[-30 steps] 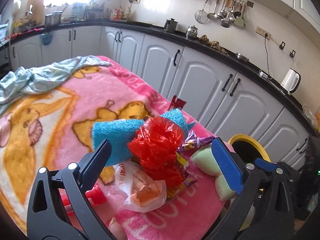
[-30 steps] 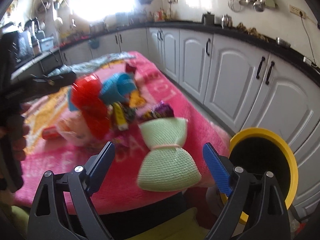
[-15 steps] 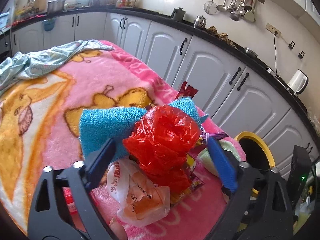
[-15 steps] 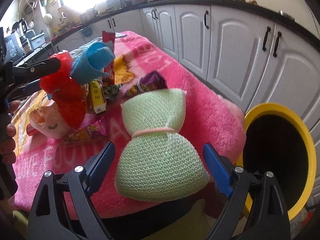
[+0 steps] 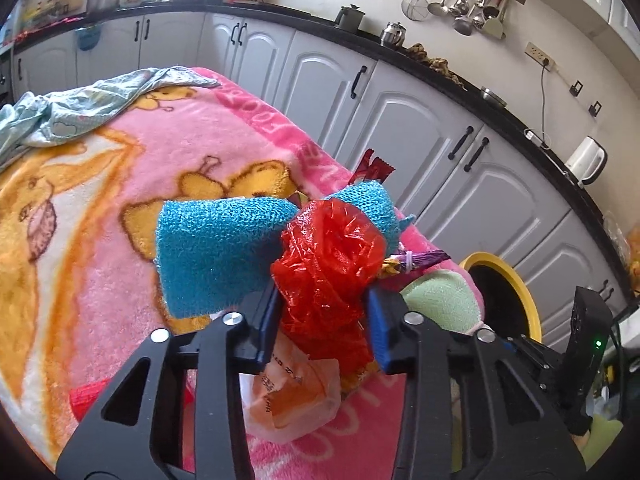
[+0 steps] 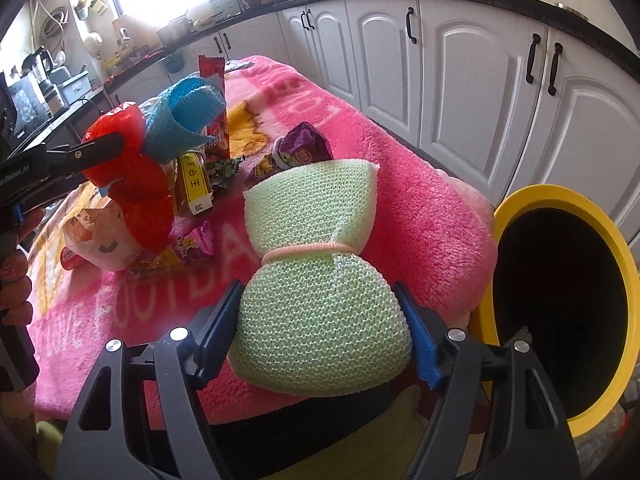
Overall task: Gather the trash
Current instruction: 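Grasp the red mesh ball with the left tool while the right tool grasps the green knitted scrubber, then carry both items over the yellow bin and open both tools to drop them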
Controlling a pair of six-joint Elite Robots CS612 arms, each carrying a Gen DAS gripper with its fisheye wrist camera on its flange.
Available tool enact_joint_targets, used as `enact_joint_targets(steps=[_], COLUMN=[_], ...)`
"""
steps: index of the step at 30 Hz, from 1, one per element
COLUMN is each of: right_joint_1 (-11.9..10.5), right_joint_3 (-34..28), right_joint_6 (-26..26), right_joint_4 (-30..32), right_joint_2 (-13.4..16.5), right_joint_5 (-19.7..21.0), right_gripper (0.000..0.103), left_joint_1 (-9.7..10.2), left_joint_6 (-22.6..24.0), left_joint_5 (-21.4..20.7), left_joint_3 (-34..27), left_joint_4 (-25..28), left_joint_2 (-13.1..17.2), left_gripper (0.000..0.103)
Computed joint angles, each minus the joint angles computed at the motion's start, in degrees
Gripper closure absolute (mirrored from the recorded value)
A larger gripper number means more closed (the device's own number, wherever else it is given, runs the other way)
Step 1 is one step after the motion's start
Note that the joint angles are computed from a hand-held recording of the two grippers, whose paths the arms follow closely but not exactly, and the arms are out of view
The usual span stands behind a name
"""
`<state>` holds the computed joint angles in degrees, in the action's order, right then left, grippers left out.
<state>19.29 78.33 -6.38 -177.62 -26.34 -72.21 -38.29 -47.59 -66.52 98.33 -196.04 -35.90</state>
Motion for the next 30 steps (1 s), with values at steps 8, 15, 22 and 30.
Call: enact_joint_targets(steps=[8,15,22,30], right_joint_1=[-0.24,-0.81,-1.85,-3.24], right_joint_3=[0.93,2.25,5.10,7.62], right_joint_6=[0.60,1.89,3.84,6.16], right_joint_4=[-0.96,-1.23,-5.36,-10.98], right_joint_2=[-0.84,-1.92,-3.80,-5.61], right_joint_5=[1.53,3.39,4.73,4.87], right_gripper=[0.033,0.034,0.034,0.034], left_joint_1=[-0.38,-1.18,-1.88,-2.79], left_joint_6=[1.78,4.26,6.14,8.53], left_joint_5=[-1.83,-2.37,-2.30,-2.49], left_joint_3=[1.27,1.81,1.58,0.36], left_joint_4=[-3.32,-4.98,-6.21,-6.35], left_joint_2=[-0.90,-1.61,-1.79,-1.73], left_gripper=[0.078,0.079,0.079,0.079])
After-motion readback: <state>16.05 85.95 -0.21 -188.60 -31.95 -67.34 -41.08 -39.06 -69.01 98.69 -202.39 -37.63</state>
